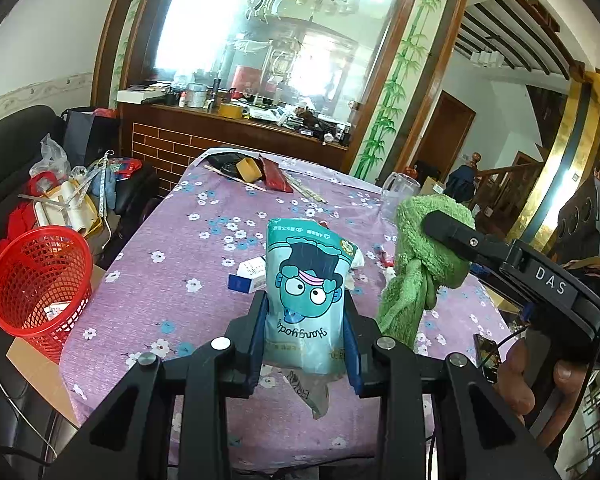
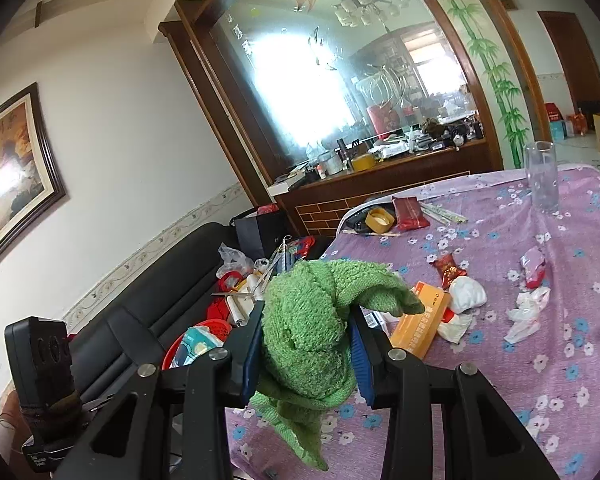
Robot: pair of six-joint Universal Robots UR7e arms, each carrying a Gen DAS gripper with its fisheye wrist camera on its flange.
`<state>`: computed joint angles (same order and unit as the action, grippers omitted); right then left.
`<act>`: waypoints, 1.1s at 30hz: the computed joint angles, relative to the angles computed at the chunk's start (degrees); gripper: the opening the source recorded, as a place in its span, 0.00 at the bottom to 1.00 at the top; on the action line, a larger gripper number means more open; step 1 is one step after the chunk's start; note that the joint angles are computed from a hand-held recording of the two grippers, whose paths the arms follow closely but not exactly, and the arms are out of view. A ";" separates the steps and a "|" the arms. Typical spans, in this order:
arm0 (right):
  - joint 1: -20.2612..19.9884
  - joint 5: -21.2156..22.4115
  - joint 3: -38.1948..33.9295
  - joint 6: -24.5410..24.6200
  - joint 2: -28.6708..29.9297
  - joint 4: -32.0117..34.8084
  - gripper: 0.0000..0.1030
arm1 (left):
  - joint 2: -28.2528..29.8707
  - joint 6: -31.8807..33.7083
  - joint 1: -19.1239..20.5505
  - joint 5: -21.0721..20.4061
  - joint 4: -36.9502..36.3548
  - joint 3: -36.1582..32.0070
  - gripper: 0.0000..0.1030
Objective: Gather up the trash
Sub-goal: 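Carry the bag and towel over the red wastebasket and open both tools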
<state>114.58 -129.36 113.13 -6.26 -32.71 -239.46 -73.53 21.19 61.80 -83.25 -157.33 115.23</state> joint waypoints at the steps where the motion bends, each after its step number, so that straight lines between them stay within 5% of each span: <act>1: -0.08 0.10 -0.09 0.01 -0.01 0.20 0.40 | 0.20 -0.15 0.11 0.08 -0.02 -0.26 0.34; 33: -2.49 7.45 -9.04 -1.66 2.76 11.87 0.40 | 3.76 -2.76 4.69 1.71 -3.45 -7.58 0.34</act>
